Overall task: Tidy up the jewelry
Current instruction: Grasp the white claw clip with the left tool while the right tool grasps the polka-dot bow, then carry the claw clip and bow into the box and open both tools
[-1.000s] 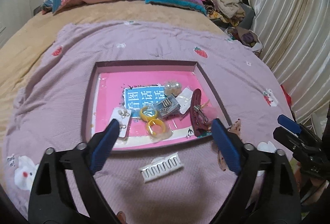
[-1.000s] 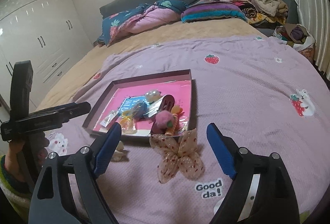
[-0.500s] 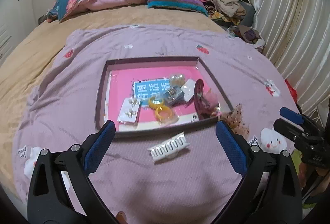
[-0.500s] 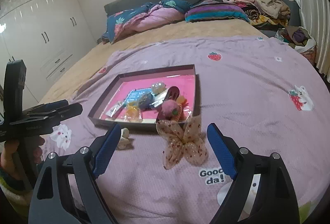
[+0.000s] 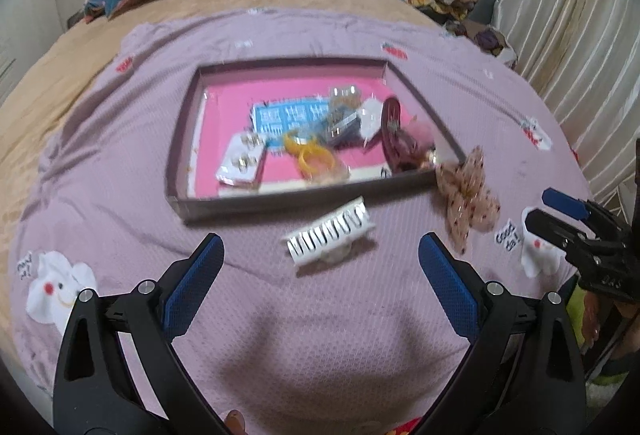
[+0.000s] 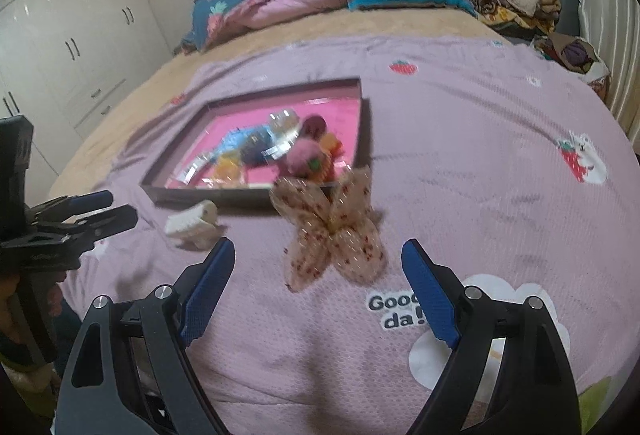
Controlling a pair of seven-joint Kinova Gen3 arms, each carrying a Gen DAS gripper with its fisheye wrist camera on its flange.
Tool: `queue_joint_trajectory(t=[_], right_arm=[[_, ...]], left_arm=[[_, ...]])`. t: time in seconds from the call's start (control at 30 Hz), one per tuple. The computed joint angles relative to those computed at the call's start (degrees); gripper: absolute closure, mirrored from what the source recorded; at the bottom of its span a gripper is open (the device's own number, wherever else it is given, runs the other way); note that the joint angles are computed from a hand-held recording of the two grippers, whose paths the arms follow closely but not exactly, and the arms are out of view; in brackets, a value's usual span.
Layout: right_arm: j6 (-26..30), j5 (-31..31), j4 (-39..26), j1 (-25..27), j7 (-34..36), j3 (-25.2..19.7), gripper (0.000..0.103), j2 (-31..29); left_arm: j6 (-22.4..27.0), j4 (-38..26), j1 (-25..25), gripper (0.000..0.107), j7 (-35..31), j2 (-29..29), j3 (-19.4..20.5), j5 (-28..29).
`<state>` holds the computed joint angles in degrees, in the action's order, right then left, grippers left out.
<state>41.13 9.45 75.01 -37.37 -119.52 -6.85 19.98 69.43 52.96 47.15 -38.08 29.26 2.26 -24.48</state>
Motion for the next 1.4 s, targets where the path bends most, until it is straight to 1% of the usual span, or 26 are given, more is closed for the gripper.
queue_joint_trajectory(t=[0.17, 0.27, 0.4, 0.47, 0.53, 0.57, 0.6, 0.63, 0.67, 0.7, 0.73, 0.8, 0.97, 1.07, 1.27, 1.33, 1.4], right_arm=[[1.6, -2.0, -1.8, 1.4, 1.7, -0.4, 0.018, 2.9], [3.5, -3.9, -4.6, 2.3, 3.6, -0.7, 0.018, 6.0], [6.7, -4.5, -9.1, 1.9, 5.0, 0.0, 0.018, 9.8], [7.0, -6.4, -10.5, 2.8, 5.9, -0.5, 0.019, 11.3], [7.0, -6.8, -11.5, 2.5, 5.9, 0.1, 0.033, 12.5], [7.1, -6.8, -11.8, 2.3, 6.1, 0.2, 0.043, 12.7], [6.7, -6.9, -11.7, 2.3, 6.5, 0.2, 0.051, 12.8], [6.1, -7.0, -11.3, 2.3, 6.7, 0.2, 0.056, 12.5], [5.2, -7.0, -10.6, 2.2, 7.0, 0.3, 0.067, 12.2], [4.9, -7.1, -10.3, 2.3, 7.2, 0.2, 0.077, 11.9], [4.5, -7.5, -9.7, 2.6, 7.6, 0.0, 0.080, 11.6], [3.3, -8.1, -8.1, 3.0, 8.1, -0.3, 0.087, 10.4], [0.9, -8.3, -4.9, 3.0, 8.6, -0.6, 0.094, 7.4], [-0.7, -8.7, -2.8, 3.3, 9.7, -1.3, 0.094, 5.2], [-2.5, -9.1, -1.2, 3.2, 10.5, -1.9, 0.094, 2.4], [-2.9, -9.1, -1.1, 3.2, 10.8, -2.1, 0.094, 1.8], [-3.1, -8.8, -1.5, 2.9, 10.8, -2.0, 0.094, 1.4]], left_arm=[[-0.7, 0.5, -1.6, 0.016, -1.9, 1.8, 0.9, 2.6], [0.1, -0.8, -2.2, 0.016, -3.5, 3.7, 0.7, 3.4], [0.7, -2.4, -2.6, 0.016, -5.8, 5.9, 0.1, 4.2], [0.9, -3.3, -2.8, 0.016, -7.0, 6.8, -0.1, 4.4], [0.4, -3.4, -2.8, 0.016, -7.4, 7.2, -0.5, 4.6], [0.2, -3.4, -3.0, 0.017, -7.5, 7.3, -0.6, 4.9], [0.0, -3.4, -3.2, 0.021, -7.6, 7.5, -0.6, 5.2], [-0.1, -3.7, -3.6, 0.034, -8.0, 7.7, -0.5, 5.7], [0.2, -4.2, -3.9, 0.041, -8.5, 8.0, -0.4, 6.2], [0.6, -4.6, -3.9, 0.055, -8.8, 8.3, -0.4, 6.4], [1.1, -5.1, -3.9, 0.063, -9.1, 8.6, -0.5, 6.5], [1.3, -5.3, -3.8, 0.066, -9.5, 8.7, -0.6, 6.9], [-0.6, -2.9, -3.7, 0.074, -9.4, 6.9, -0.4, 7.8], [-2.5, -0.5, -3.6, 0.077, -8.6, 5.1, -0.2, 8.0], [-6.2, 4.2, -3.1, 0.085, -5.6, 1.0, 0.1, 7.0], [-7.0, 5.5, -2.8, 0.087, -4.4, -0.6, 0.1, 6.2], [-6.6, 4.9, -2.5, 0.088, -3.5, -1.0, 0.0, 4.9]])
